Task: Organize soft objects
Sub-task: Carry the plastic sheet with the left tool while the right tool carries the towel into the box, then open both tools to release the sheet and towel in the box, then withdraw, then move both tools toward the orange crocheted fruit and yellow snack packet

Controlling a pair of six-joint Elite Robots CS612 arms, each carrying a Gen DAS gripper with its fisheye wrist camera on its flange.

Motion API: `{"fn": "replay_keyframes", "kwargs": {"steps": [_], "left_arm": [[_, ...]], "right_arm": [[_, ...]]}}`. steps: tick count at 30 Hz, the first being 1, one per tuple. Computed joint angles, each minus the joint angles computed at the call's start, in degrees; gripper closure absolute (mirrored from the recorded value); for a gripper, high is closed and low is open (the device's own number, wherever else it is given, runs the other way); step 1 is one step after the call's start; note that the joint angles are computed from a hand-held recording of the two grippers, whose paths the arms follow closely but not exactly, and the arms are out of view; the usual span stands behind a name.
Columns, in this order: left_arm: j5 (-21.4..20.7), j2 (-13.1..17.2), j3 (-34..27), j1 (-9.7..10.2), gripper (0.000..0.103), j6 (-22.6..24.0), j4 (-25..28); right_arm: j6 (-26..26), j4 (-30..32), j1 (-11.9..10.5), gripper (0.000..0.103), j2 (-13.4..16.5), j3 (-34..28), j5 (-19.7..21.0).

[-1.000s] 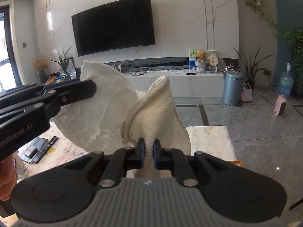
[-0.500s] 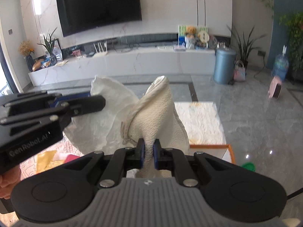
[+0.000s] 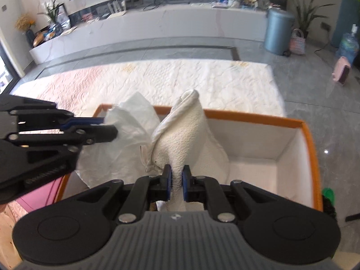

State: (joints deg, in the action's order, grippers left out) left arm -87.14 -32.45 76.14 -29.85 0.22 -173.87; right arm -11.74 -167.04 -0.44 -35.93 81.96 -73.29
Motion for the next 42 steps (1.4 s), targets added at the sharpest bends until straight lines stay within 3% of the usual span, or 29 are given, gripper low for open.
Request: {"fn": "replay_keyframes", "kwargs": {"steps": [6, 11, 16, 18, 19, 20, 21, 24, 25, 27, 31, 36, 42], "left_arm": [[0.0, 0.8, -1.5, -0.02, 0.095, 1.3, 4.3], [2.6, 1.5, -3.9, -0.65, 0.094, 4.7, 9.7], [2.5, 1.7, -4.8, -0.41, 0.093, 2.7, 12.7], [1.4, 1.8, -5.0, -0.15, 0.089, 1.8, 11.5], [0.8, 1.7, -5.0, -0.1, 0.087, 1.0, 10.9], [0.3, 1.3, -4.5, -0.07, 0.087, 0.3, 9.7], [0.3, 0.9, -3.7, -0.1, 0.082, -0.2, 7.9], [0.2, -0.6, -0.7, -0.13, 0.061, -1.8, 1.2], [-0.5, -1.0, 0.4, -0.05, 0.054, -2.6, -1.6], [-1.6, -2.1, 2.9, 0.09, 0.049, -4.2, -7.3], [-2.0, -4.1, 7.4, 0.12, 0.043, -5.6, -17.3], [-0.3, -6.8, 13.4, -0.07, 0.042, -7.2, -26.0], [3.5, -9.3, 20.4, -0.2, 0.041, -7.5, -32.2]], "right_arm": [[-2.6, 6.6, 0.4, 0.096, 2.6, -3.9, 0.3], [-3.1, 10.1, 0.7, 0.096, 4.0, -6.0, 0.1], [-2.0, 12.5, 0.8, 0.094, 4.7, -7.2, 0.0], [-1.4, 12.4, 0.8, 0.091, 4.4, -7.0, -0.1], [-1.2, 11.8, 0.7, 0.082, 4.1, -6.5, 0.0], [-1.0, 10.5, 0.7, 0.075, 3.6, -5.7, 0.0], [-1.0, 9.5, 0.7, 0.074, 3.0, -4.9, -0.2], [-1.1, 7.2, 0.8, 0.066, 1.3, -2.8, -1.5], [-0.7, 6.0, 0.9, 0.057, 0.7, -1.9, -2.4], [0.6, 3.3, 1.0, 0.049, -0.7, 0.0, -3.3], [4.7, -2.7, 1.2, 0.038, -3.3, 4.5, -4.3], [10.3, -12.5, 2.2, 0.035, -6.2, 11.1, -3.5], [15.8, -23.5, 4.8, 0.035, -7.1, 16.3, -4.0]]}}
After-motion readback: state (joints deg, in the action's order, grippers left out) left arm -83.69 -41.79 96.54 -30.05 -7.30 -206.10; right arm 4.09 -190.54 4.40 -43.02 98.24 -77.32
